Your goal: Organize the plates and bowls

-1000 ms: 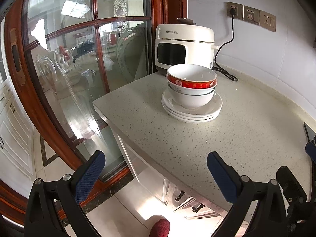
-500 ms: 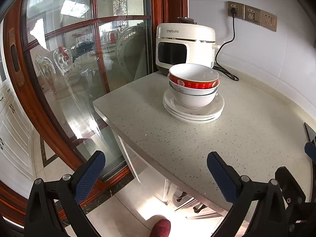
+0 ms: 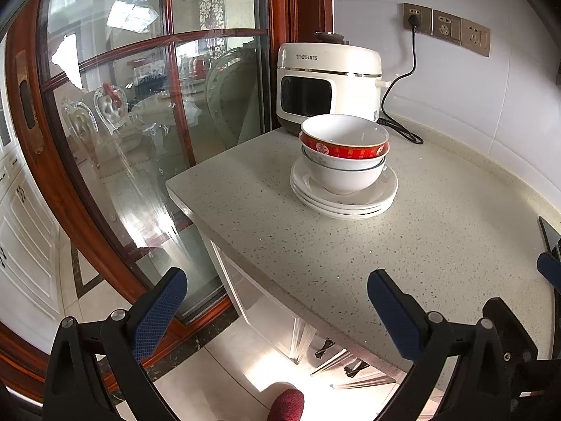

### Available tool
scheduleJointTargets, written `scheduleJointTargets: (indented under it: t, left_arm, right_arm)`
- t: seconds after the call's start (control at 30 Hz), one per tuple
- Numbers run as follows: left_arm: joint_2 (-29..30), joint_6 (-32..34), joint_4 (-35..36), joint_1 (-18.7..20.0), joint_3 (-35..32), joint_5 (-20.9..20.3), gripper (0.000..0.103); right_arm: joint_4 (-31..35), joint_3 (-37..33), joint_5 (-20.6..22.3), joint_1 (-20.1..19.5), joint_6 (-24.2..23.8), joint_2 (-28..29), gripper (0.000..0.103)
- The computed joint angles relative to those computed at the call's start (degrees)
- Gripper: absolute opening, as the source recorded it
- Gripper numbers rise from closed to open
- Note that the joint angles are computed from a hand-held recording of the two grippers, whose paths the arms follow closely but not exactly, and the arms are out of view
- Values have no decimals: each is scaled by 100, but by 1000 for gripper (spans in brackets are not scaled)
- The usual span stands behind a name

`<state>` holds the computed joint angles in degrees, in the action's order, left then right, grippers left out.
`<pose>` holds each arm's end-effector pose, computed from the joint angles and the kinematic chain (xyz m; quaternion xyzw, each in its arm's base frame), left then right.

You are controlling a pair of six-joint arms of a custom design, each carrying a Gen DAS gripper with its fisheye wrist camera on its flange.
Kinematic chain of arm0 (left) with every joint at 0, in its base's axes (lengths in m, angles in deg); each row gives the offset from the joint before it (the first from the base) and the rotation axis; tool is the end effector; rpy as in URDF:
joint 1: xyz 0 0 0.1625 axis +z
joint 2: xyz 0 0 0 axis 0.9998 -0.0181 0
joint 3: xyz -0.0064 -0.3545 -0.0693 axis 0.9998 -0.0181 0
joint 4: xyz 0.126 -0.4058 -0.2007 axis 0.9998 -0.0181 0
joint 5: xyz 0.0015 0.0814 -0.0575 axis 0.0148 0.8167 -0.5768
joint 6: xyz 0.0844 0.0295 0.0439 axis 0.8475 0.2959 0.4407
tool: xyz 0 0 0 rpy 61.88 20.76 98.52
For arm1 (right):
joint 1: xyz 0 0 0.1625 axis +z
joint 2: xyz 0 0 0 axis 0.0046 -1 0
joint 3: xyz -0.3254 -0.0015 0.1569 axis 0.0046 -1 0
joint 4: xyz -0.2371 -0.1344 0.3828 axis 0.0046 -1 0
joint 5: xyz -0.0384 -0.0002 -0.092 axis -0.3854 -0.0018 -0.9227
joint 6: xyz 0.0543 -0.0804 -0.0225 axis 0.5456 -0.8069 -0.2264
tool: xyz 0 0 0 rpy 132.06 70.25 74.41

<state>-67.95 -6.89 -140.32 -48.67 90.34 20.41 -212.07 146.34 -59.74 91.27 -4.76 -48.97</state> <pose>-0.2881 -0.5467 0.0620 -0.0583 0.7689 -0.4765 0.4223 0.1391 -0.5813 0.2323 0.4587 -0.7915 0.3255 0.2390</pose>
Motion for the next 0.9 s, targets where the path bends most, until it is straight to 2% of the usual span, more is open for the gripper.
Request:
scheduleJointTargets:
  t: [0.33, 0.9]
  left_arm:
    - [-52, 205, -255, 13, 80, -39, 103]
    - [-110, 39, -33, -8, 106, -106, 103]
  right_arm:
    - [-22, 46, 1, 14, -24, -29, 96]
    - [38, 93, 40, 7, -41, -85, 96]
